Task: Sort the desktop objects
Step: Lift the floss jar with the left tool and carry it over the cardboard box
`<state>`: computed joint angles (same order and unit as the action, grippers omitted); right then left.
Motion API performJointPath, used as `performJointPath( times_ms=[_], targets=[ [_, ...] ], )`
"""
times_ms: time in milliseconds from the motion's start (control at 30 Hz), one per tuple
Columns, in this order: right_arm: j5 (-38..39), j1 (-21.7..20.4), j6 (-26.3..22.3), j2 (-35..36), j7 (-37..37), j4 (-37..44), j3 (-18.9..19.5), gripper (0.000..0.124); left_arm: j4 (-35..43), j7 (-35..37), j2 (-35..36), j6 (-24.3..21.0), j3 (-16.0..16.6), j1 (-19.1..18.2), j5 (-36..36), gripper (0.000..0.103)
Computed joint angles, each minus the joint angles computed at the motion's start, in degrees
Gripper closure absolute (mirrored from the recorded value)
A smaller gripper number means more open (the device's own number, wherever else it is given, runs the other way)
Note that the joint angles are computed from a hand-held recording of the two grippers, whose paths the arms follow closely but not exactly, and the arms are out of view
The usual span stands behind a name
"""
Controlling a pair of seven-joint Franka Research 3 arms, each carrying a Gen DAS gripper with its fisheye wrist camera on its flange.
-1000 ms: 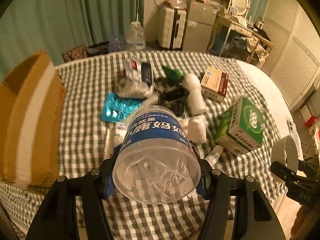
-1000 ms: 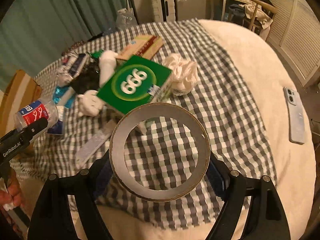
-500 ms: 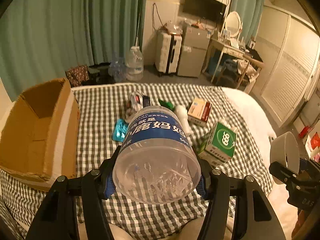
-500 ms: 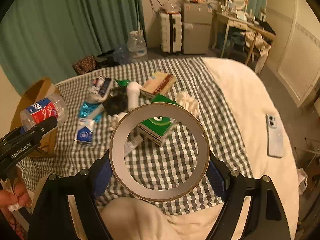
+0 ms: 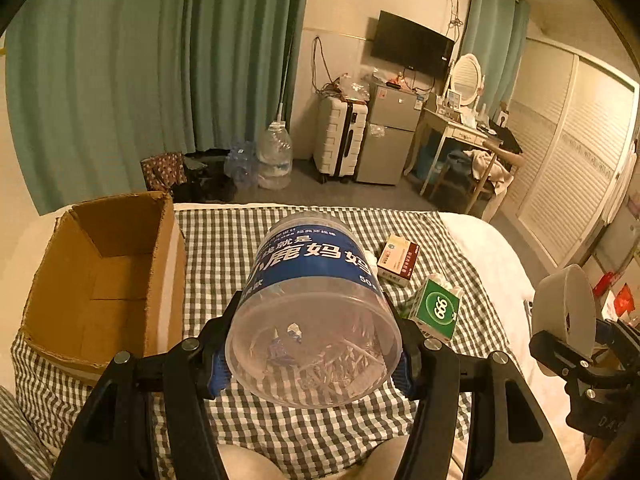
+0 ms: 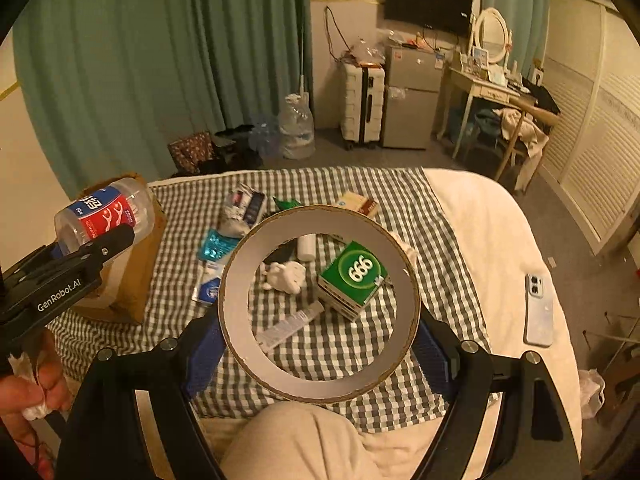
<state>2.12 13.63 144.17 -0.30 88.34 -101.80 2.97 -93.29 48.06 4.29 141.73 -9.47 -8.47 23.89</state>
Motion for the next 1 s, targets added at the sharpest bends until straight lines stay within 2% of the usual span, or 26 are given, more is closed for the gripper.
performJointPath(
  times_ms=[200, 333, 467, 600, 833, 1000],
  targets=[
    [-1.27, 1.27, -0.55, 0.08, 0.21, 2.21, 0.96, 0.041, -0.36, 0.10, -2.10, 0.33, 0.25, 0.57, 0.03, 0.040],
    [-2.11, 2.35, -0.96, 0.66, 0.32, 4.30, 1.50, 0.041, -0.18, 0.70, -3.78, -1.29, 0.59, 1.51, 0.64, 0.040],
    [-1.34, 3.60, -1.20, 1.84, -0.47, 7.37, 2.02, 0.041, -1.65, 2.02, -6.43, -0.38, 1.28, 3.13, -0.28, 0.040],
    [-1.42, 5.51, -1.44, 4.04, -0.68, 12.12, 2.81, 0.041, -2.84, 3.20, -8.80, -0.42, 1.67, 4.82, 1.40, 0.040],
    [-1.33, 9.77, -1.67, 7.46, -2.05, 18.14, 4.07, 0.041, -7.16, 5.37, -13.38, 0.83, 3.39, 8.31, -0.68, 0.040],
    [-2.58, 12.83, -3.70, 10.11, -3.59, 21.72, 4.61, 0.041, -10.25, 5.43, -15.31, 0.67, 4.21, 10.79, -0.93, 0.040]
  ],
)
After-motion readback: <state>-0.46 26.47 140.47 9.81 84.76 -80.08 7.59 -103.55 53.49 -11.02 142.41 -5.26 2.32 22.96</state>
